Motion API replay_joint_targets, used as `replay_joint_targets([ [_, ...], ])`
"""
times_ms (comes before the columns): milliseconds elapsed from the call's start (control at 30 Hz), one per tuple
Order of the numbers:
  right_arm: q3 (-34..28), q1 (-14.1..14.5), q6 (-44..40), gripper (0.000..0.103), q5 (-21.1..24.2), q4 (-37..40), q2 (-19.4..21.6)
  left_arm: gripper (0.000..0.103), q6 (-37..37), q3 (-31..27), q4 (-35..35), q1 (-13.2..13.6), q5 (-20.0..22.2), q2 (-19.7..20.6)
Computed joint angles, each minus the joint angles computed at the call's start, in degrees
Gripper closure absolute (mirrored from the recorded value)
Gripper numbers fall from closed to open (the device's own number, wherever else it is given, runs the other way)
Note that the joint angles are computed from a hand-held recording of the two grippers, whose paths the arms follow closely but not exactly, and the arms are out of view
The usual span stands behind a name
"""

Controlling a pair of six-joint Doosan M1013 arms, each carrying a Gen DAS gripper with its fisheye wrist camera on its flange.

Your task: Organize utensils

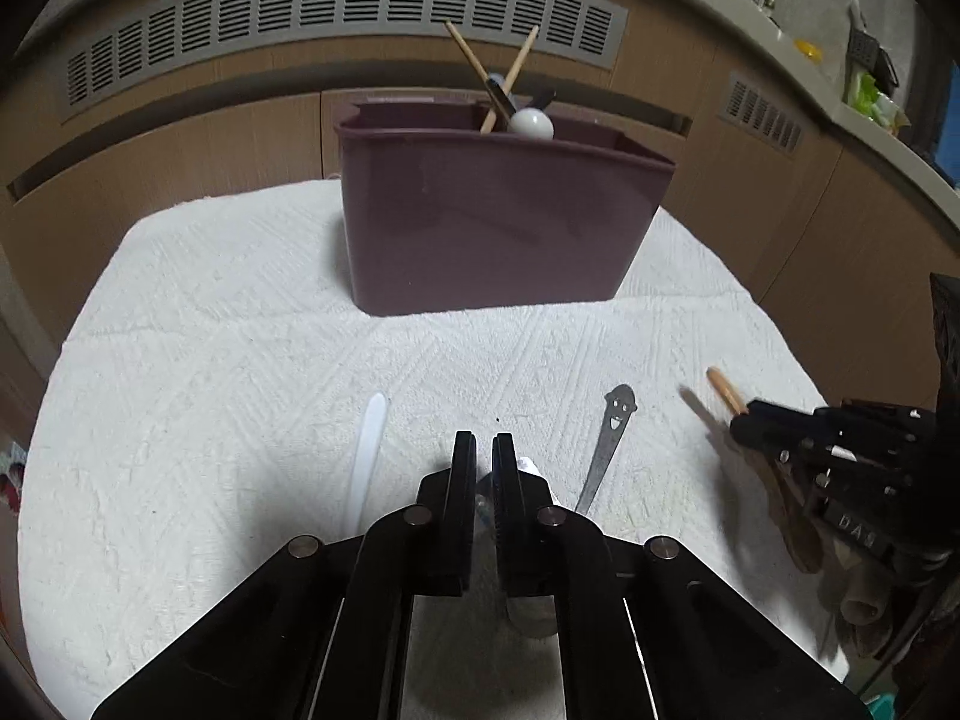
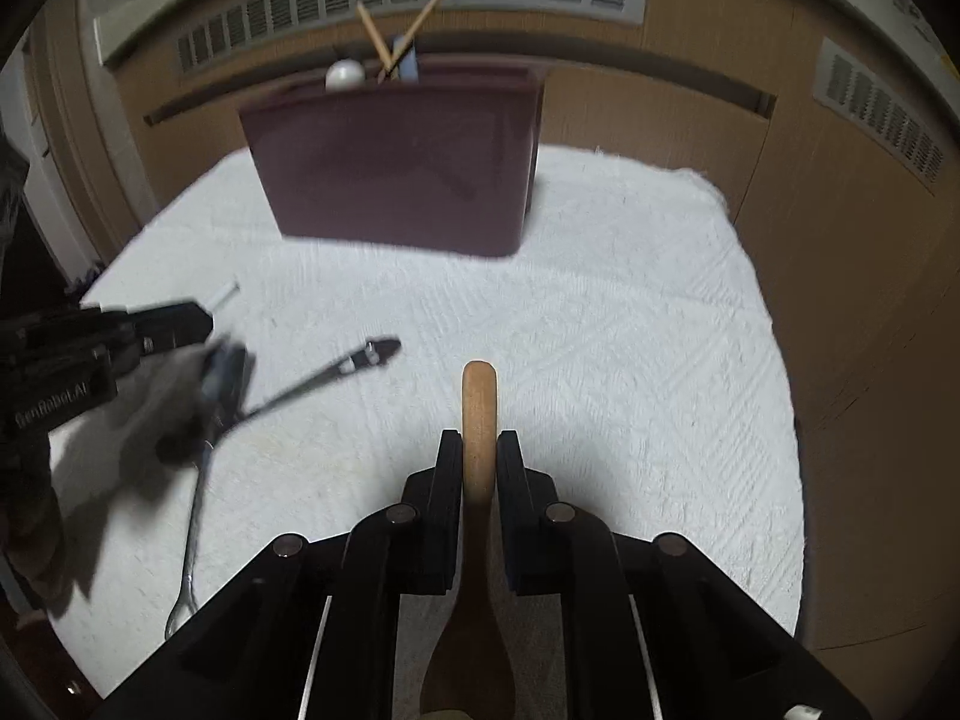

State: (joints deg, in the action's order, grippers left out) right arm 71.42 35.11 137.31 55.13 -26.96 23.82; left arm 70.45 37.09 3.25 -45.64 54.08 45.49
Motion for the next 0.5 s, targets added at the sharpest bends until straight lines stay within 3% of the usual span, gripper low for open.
replay_joint_targets([
  [233,0.03,0.34,1.77,0.092,-0.15,-1.21,-0.96,0.097,-2.79,4.53,-7.26,2.35,-0.65,-2.94],
  [333,0.36,0.62,0.79,0.092,0.57,-0.43,-0.89,0.095,-0.99,8.66,-11.68,3.04,-3.60,-5.00],
  [400,0.77,0.80,0.61,0.092,0.58,-0.39,-0.96,0.089,-0.79,9.65,-10.08,2.72,-4.64,-5.60],
  [467,1.09,0.74,0.55,0.092,0.18,0.26,-1.03,0.068,0.56,9.85,-7.42,2.49,-4.34,-5.80],
  [500,1.18,0.74,0.62,0.092,0.05,0.36,-1.07,0.065,1.46,9.75,-6.86,2.53,-3.41,-5.82],
])
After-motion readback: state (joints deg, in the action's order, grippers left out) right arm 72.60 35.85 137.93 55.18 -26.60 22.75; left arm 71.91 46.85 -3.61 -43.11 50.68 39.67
